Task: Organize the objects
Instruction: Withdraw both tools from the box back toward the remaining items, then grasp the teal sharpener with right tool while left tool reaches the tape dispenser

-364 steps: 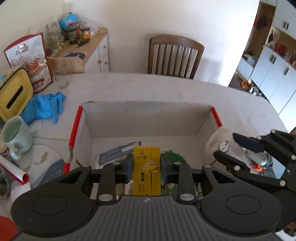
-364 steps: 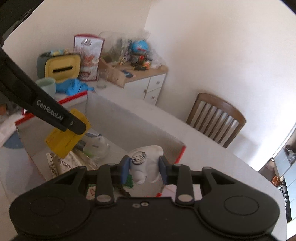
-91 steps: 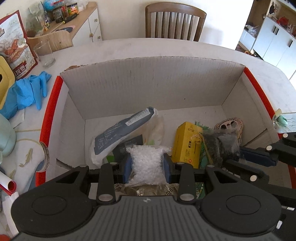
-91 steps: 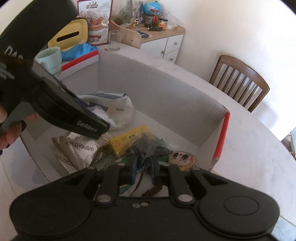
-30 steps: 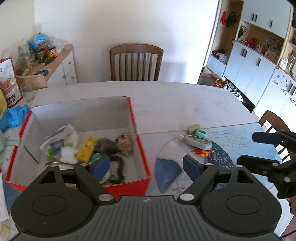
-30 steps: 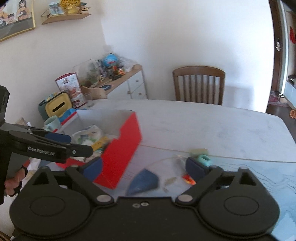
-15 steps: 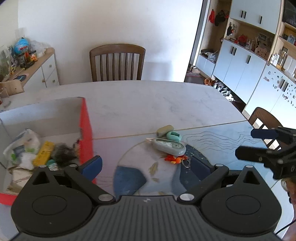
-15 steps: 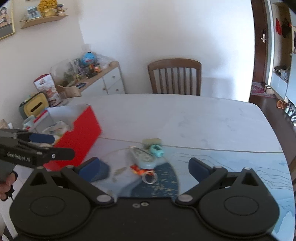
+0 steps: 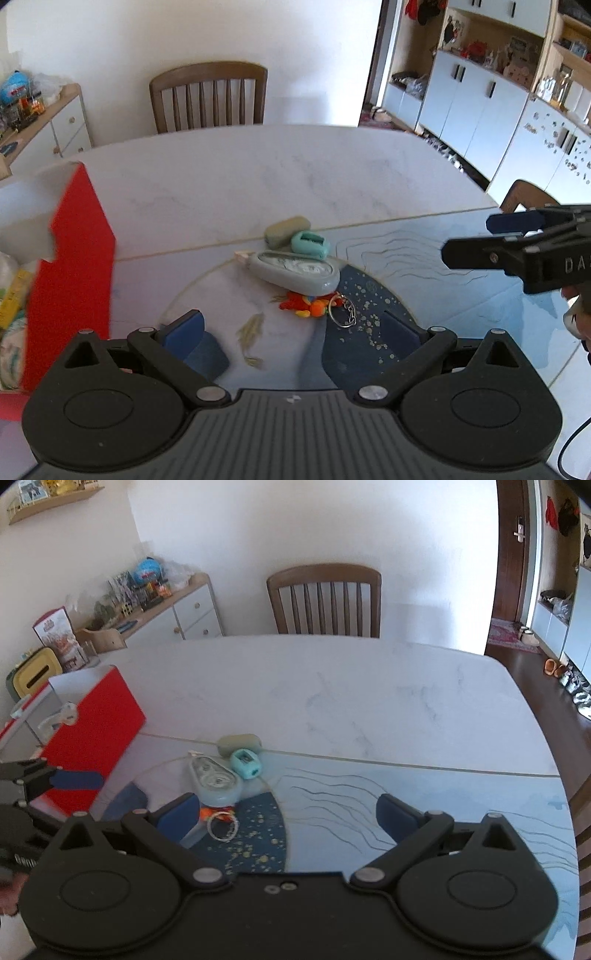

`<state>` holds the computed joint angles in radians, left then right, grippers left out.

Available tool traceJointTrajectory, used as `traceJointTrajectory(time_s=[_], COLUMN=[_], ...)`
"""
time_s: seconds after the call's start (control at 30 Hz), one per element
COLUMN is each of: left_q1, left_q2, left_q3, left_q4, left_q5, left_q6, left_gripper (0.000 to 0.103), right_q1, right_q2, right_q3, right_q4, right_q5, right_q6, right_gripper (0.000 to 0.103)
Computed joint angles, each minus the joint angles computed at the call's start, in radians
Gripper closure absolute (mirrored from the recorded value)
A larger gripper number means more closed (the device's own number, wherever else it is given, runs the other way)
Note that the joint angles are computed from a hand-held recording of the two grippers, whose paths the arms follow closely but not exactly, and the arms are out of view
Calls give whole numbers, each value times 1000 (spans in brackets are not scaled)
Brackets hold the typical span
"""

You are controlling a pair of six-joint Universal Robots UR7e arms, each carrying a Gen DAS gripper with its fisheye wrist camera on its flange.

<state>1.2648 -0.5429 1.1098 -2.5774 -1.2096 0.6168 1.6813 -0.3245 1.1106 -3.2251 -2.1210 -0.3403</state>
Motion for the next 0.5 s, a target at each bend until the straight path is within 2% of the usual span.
traceJointTrajectory(time_s=[0.23, 0.5], left_q1=[0, -1], left_q2=[70, 120], left_q3=[-44, -61], left_q4=[-17, -76], left_q5=[29, 38], left_q6=[-9, 14], left_gripper=[1, 1], right_q1=[-26, -48], right_q2=[67, 154], right_q3=[-144, -328], right_q4=[113, 260], right_q5=[21, 81], right_q6=[2, 32], right_gripper=[3, 8])
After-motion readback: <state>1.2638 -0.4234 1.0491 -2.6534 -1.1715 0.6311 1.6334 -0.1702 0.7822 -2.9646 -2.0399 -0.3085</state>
